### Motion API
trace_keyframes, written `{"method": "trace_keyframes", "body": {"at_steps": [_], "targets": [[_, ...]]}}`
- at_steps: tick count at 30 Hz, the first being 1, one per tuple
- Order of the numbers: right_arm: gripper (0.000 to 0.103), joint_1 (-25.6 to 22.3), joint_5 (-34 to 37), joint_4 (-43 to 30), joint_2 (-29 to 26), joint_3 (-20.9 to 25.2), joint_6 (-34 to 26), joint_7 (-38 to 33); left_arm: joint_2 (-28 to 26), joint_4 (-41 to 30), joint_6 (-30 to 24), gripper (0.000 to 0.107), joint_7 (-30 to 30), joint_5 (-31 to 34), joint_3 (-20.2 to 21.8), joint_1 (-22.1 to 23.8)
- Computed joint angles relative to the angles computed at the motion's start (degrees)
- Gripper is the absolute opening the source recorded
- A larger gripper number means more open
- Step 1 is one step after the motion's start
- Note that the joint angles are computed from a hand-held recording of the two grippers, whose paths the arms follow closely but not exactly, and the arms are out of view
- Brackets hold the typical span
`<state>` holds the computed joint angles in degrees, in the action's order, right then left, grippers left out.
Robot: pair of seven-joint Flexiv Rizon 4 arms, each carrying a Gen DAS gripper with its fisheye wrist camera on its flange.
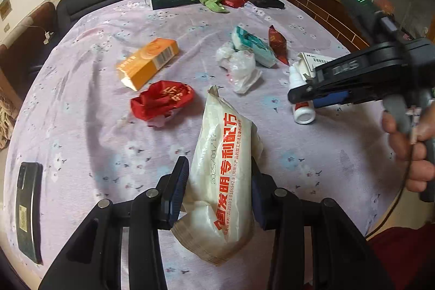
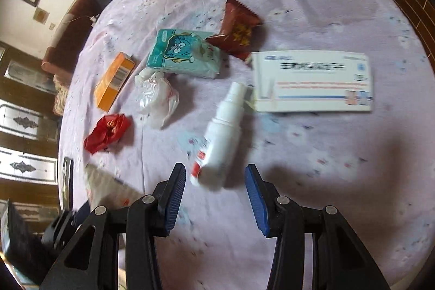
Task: Collect trash
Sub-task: 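Grasp the white printed tube package with the left tool while the right tool approaches the spray bottle, then close the right tool on the white spray bottle and lift it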
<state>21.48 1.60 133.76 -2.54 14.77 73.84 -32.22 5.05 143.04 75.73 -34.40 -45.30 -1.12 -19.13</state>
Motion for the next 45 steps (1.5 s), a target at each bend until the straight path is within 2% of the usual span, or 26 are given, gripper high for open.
{"method": "trace_keyframes", "body": {"at_steps": [4, 5, 6, 7, 10, 15, 16, 21, 23, 26, 33, 37, 41, 45], "targets": [[0.047, 0.48, -4.12, -1.51, -2.58, -1.21, -1.91, 3.86, 0.12, -0.11, -0.20, 0.041, 1.57, -1.06, 0.12, -0.16], [0.045, 0.79, -7.05, -1.26, -2.59, -1.77, -2.02, 5.71, 0.08, -0.14, -0.23, 0.041, 1.99, -1.38, 0.09, -0.27], [0.038, 0.72, -7.44, -1.47, -2.67, -1.61, -2.48, 5.58, 0.07, -0.15, -0.25, 0.041, 2.24, -1.68, 0.04, -0.36], [0.037, 0.63, -7.56, -1.29, -2.54, -1.47, -2.35, 5.80, 0.03, -0.15, 0.00, 0.041, 2.48, -2.19, -0.12, -0.61], [0.036, 0.80, -11.58, 0.78, -0.88, -1.48, -2.13, 8.26, -0.30, -0.23, 0.86, 0.041, 2.94, -3.16, -0.61, -1.25], [0.034, -0.32, -25.11, 7.49, 5.14, -0.87, -0.16, 15.88, -1.13, -0.84, 1.23, 0.040, 1.30, -2.58, -1.67, -2.10], [0.034, -0.65, -25.97, 8.14, 6.00, -0.48, -0.36, 16.26, -1.23, -0.93, 1.23, 0.040, 0.95, -2.36, -1.84, -2.25], [0.034, 0.74, -18.71, 10.76, 11.17, 1.55, -5.37, 10.27, -1.87, -1.52, 1.22, 0.040, -0.94, -1.72, -2.87, -3.33], [0.034, 1.77, -14.32, 11.34, 12.50, 1.69, -6.82, 6.88, -2.00, -1.50, 1.55, 0.040, -1.90, -1.51, -3.25, -3.83], [0.034, 2.13, -11.49, 11.83, 13.78, 2.02, -9.07, 5.09, -2.04, -1.58, 1.69, 0.040, -3.55, -0.31, -3.52, -4.23], [0.035, 2.02, -7.10, 11.75, 12.87, 1.07, -7.43, 1.49, -2.26, -1.77, 2.31, 0.040, -7.94, 3.64, -3.68, -4.35], [0.033, 3.15, 1.13, 11.92, 11.98, 0.34, -4.87, -2.13, -2.07, -1.73, 2.82, 0.040, -10.31, 5.61, -3.63, -4.28], [0.032, 0.83, -3.88, 14.55, 14.35, 2.51, -2.65, 2.24, -1.72, -1.97, 4.08, 0.040, -11.58, 6.45, -3.75, -4.87], [0.032, -5.25, -19.20, 17.53, 19.73, 6.18, -2.83, 11.75, -1.61, -2.67, 6.57, 0.040, -12.40, 6.41, -4.07, -6.06]]}}
